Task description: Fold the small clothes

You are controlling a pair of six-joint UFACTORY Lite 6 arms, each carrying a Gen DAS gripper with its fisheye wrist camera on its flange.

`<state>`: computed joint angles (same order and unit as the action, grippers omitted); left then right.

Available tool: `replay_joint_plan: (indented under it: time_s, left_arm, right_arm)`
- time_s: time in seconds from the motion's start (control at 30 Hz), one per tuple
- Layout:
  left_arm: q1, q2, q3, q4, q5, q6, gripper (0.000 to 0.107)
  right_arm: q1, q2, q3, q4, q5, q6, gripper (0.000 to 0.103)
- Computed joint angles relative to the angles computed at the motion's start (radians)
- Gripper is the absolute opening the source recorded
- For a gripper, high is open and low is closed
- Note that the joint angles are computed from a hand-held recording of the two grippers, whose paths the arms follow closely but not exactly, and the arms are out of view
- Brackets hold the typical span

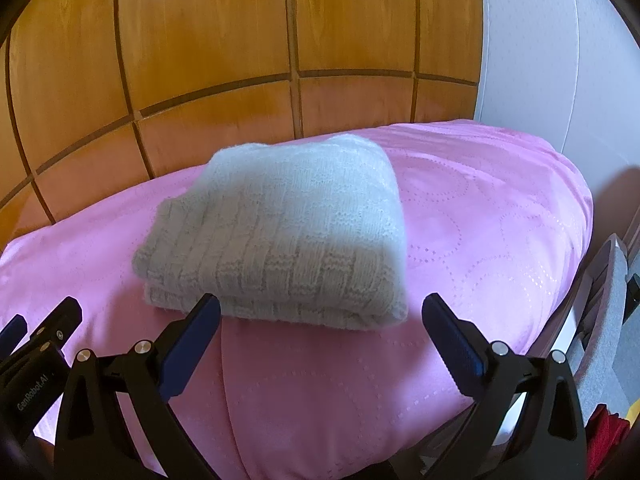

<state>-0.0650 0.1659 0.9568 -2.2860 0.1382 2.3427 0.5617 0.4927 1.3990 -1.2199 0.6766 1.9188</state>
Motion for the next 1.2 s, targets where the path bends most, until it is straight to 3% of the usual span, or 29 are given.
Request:
replay_joint_plan:
  time_s: [0.33, 0.7, 1.2]
  left_arm:
    - [0.014, -0.010, -0.012, 0.110, 0.013, -0.104, 0.099]
    - [0.003, -0.013, -0.019, -0.022, 0.008, 0.033, 0.099]
    - [0.000, -0.020, -0.026, -0.024, 0.005, 0.039, 0.099]
  right_arm:
    - [0.005, -0.008, -0.013, -0.010, -0.005, 0.012, 0.101]
    - [0.004, 0.005, -0.004, 0.001, -0.016, -0.001, 0.101]
    - [0.005, 0.004, -0.009, 0.000, -0.018, 0.001, 0.101]
